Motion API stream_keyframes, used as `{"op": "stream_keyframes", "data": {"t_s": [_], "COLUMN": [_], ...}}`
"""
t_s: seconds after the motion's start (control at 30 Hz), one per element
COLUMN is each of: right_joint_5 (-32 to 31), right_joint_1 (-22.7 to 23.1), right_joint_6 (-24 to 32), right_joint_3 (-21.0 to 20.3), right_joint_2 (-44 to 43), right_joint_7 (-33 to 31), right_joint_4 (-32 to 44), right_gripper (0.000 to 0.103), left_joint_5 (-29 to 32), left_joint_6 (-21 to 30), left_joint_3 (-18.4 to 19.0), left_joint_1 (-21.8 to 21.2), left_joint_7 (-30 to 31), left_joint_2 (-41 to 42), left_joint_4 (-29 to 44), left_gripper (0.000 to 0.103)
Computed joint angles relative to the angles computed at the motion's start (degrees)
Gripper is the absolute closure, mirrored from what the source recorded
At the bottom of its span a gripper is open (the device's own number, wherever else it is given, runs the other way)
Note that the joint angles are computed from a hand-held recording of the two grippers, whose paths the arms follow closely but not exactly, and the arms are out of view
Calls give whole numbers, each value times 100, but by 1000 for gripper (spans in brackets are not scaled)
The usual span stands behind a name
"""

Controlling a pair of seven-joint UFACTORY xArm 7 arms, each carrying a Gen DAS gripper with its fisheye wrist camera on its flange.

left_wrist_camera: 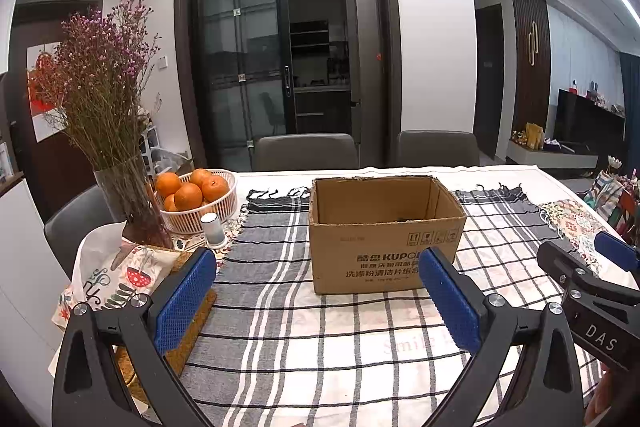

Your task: Organize rigid objects

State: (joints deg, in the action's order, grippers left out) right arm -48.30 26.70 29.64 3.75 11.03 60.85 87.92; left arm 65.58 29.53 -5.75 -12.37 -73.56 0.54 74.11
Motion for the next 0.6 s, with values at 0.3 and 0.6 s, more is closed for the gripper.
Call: {"op": "stream_keyframes", "data": {"t_s": [0.3, 0.6], "right_joint_5": [53, 54], "right_joint_1": [8, 23], "right_joint_6": [-23, -4], "right_joint_3": [2, 7], "right_joint_2": [11, -2], "right_joint_7": [-35, -34], "right_joint_4": [15, 9], "right_gripper": [15, 15], "left_joint_5": [-56, -25], "left_joint_6": [-117, -134], "left_joint_3": [22, 13], "left_joint_1": [19, 41], "left_joint_7": [26, -26], "left_joint_2": [12, -27], "left_joint_4": [-32, -81], "left_gripper": [0, 0]}}
